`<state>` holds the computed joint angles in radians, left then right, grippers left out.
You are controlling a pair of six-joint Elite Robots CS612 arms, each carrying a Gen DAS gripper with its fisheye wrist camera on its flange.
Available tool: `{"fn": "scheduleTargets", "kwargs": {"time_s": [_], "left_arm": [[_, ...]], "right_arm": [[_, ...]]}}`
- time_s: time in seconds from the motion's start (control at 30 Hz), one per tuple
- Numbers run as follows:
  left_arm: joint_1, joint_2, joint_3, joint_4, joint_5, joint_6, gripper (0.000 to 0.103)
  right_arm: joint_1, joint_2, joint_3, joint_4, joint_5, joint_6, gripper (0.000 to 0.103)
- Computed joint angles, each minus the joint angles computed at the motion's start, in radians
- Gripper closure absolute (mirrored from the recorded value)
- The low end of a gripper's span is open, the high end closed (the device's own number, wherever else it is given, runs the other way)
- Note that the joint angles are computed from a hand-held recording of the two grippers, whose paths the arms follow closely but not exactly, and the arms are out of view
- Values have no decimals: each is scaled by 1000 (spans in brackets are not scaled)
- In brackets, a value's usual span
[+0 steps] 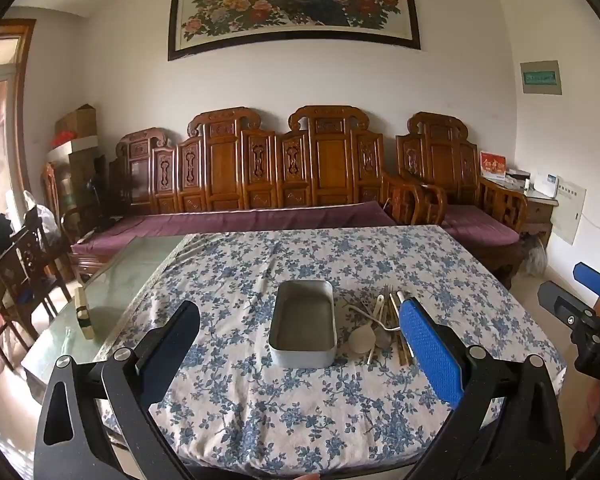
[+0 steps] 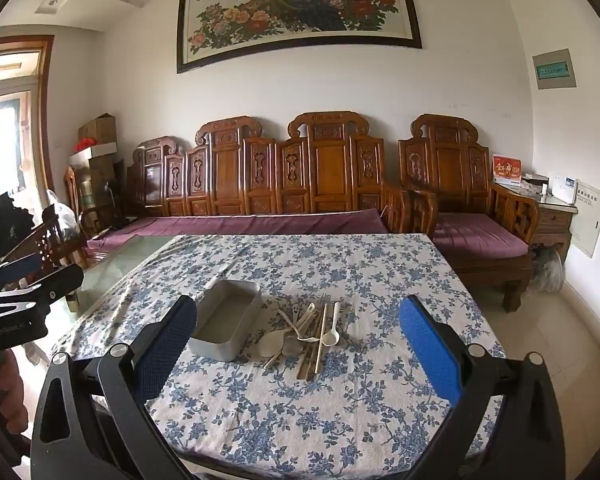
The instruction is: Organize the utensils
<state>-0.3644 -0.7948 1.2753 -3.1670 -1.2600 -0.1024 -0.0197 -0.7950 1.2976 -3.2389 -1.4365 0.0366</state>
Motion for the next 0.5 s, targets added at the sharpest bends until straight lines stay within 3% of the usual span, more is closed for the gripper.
{"fn": "scheduleTargets", "kwargs": {"time_s": [0.5], "left_arm": [[-3,-5,6,-1,1,-2,6]], "right_arm": [[0,0,-1,0,0,0,2]]}}
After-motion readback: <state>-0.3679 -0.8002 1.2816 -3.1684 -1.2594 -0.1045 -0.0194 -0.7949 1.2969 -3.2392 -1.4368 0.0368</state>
